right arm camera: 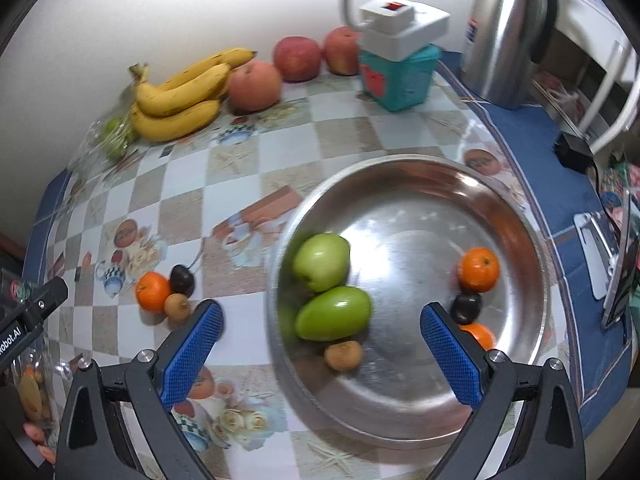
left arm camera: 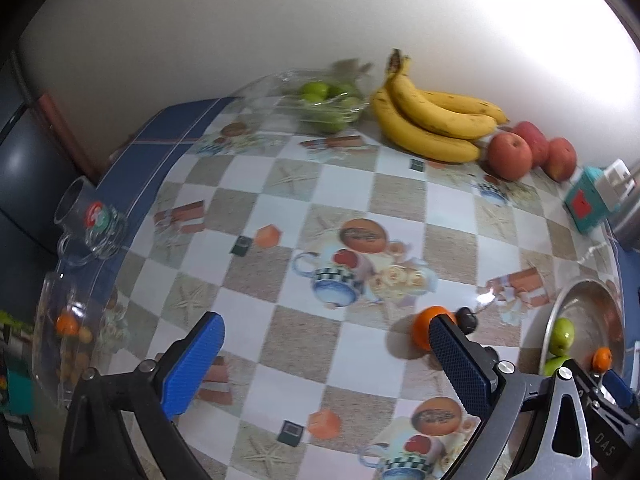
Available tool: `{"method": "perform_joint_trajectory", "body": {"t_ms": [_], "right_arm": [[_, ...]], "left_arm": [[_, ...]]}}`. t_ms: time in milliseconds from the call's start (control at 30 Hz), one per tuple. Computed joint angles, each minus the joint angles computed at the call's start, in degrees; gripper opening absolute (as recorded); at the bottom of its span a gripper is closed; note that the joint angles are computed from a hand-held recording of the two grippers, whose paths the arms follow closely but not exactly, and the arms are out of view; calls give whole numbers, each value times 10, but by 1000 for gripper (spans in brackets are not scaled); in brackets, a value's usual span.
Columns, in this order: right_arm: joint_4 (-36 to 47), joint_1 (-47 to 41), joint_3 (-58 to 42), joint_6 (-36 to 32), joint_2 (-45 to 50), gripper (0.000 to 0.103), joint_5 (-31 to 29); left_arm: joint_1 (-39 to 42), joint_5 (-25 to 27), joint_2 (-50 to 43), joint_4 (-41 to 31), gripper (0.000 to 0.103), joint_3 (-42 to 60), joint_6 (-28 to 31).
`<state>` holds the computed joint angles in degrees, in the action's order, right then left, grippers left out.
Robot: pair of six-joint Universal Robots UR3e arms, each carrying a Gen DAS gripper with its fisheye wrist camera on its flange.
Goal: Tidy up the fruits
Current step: 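Move both open tools back over the remaining fruits, then grasp a mandarin with the left tool while the right grasps a dark plum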
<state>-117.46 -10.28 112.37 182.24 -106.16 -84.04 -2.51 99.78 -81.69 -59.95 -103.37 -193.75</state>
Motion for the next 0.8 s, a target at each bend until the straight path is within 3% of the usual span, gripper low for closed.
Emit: {"method": "perform_joint_trajectory", "body": {"t_ms": [267,533,800], "right_arm": [[-26,73,-24,11,50,100,32],[-92,90,-6,12,78,100,87],[-120,97,-8,19,99,100,75]], "left_arm": [[71,-25,43,-6,103,-39,11],[67,-33,31,-1,103,-39,9],[63,-55,16,4,103,-35,7]]}}
